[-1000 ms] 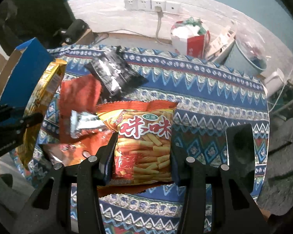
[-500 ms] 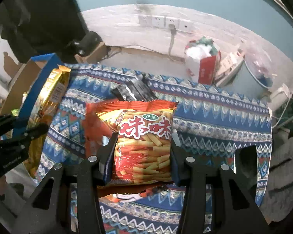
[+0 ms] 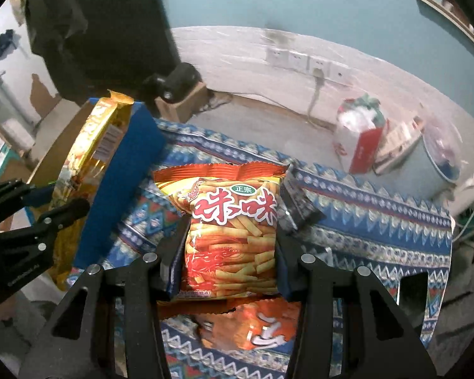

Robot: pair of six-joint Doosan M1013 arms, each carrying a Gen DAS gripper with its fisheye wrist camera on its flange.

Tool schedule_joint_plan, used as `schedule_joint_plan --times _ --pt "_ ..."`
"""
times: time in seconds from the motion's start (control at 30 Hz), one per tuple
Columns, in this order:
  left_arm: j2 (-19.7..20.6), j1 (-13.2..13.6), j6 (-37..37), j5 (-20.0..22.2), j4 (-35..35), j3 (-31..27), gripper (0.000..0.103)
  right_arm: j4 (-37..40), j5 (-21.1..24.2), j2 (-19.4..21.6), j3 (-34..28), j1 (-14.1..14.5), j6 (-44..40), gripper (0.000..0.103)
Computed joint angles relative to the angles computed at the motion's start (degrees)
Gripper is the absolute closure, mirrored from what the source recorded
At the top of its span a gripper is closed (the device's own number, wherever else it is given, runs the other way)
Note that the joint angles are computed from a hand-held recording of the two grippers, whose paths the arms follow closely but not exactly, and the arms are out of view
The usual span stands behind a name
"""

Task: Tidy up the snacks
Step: 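Lift both snacks and carry them over the cardboard box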

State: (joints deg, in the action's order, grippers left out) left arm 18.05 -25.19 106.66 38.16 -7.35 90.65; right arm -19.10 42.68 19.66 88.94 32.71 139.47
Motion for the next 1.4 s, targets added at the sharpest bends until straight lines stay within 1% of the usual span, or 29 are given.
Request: schedule_joint_plan --times 0.17,0.37,0.53,0.6,0.73,0.87,1.0,1.17,1.4 --pt "-0.45 1.39 -0.55 -1.04 -0.04 0.20 0.072 1.01 -0.12 1.39 -2.38 0.52 -2.24 0.058" --pt "-0.02 3.35 -1.82 -0.98 -0.42 -0.43 0.072 2.42 0.51 3.69 -5.76 1.09 -5.09 0.058" --pt "0.38 4.70 -4.67 -2.07 2.43 -0.82 0.072 3.65 1.07 5.50 -8.55 1.51 -7.46 0.058" --pt "0.64 5.34 -5.30 -1.99 2.50 -1.12 0.072 4.29 1.33 6.25 -9.77 1.62 -8.58 0.058" --pt "1.49 6.84 -6.33 -1.22 2.45 -1.98 0.072 5.45 1.89 7.94 -12.49 1.94 -10.74 0.058" --pt "2.49 7.76 -8.62 -0.55 4.37 -2.74 0.072 6.66 2.53 9.96 -15.71 2.36 -12.80 0.058" --pt "3.52 9.23 -9.73 0.52 4.08 -3.46 0.072 7.82 3.19 11.97 -18.65 2.67 -14.60 0.058" --pt "4.81 10.45 -10.86 1.38 4.26 -4.34 0.072 9.51 4.83 14.73 -22.58 2.73 -16.59 0.058" --pt "7.09 11.90 -12.21 4.33 2.65 -6.21 0.071 10.11 7.14 18.04 -27.31 3.33 -18.34 0.058"
